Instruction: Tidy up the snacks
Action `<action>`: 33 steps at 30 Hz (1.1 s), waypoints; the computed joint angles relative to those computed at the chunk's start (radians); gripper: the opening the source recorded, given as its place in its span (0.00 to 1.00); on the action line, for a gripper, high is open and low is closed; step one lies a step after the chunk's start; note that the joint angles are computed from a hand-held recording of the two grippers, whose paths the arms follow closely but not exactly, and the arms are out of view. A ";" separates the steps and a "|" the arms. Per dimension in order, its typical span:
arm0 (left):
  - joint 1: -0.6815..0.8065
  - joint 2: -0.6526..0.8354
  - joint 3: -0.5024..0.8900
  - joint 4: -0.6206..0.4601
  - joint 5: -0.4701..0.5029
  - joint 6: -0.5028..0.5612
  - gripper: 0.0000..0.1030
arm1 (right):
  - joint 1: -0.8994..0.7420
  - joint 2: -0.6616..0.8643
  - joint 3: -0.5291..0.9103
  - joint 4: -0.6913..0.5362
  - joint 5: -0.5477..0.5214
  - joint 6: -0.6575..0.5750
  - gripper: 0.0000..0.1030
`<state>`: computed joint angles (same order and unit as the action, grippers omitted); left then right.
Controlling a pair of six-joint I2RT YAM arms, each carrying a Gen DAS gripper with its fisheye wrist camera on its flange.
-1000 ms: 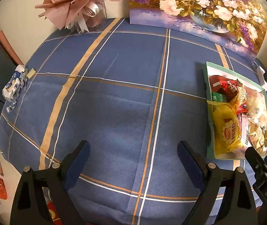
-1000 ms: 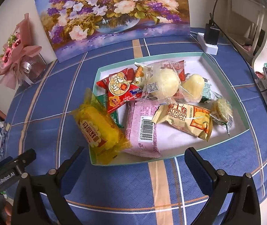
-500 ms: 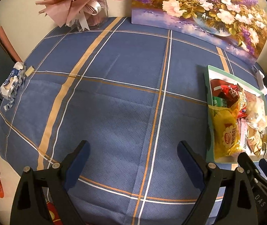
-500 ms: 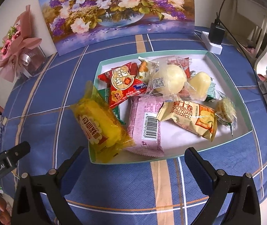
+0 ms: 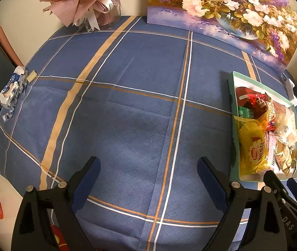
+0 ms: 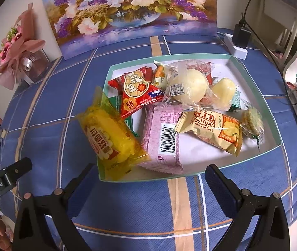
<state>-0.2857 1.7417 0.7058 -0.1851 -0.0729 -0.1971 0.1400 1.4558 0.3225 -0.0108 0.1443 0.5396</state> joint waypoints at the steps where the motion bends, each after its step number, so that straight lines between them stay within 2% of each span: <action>1: 0.000 0.001 0.000 0.000 0.000 -0.001 0.91 | -0.002 0.002 0.001 0.000 0.000 0.000 1.00; 33: 0.007 0.011 0.010 -0.014 -0.012 -0.001 0.91 | 0.000 0.015 -0.002 0.012 -0.005 0.005 1.00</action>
<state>-0.2783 1.7522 0.7163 -0.1989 -0.0853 -0.1983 0.1400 1.4703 0.3209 0.0016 0.1392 0.5442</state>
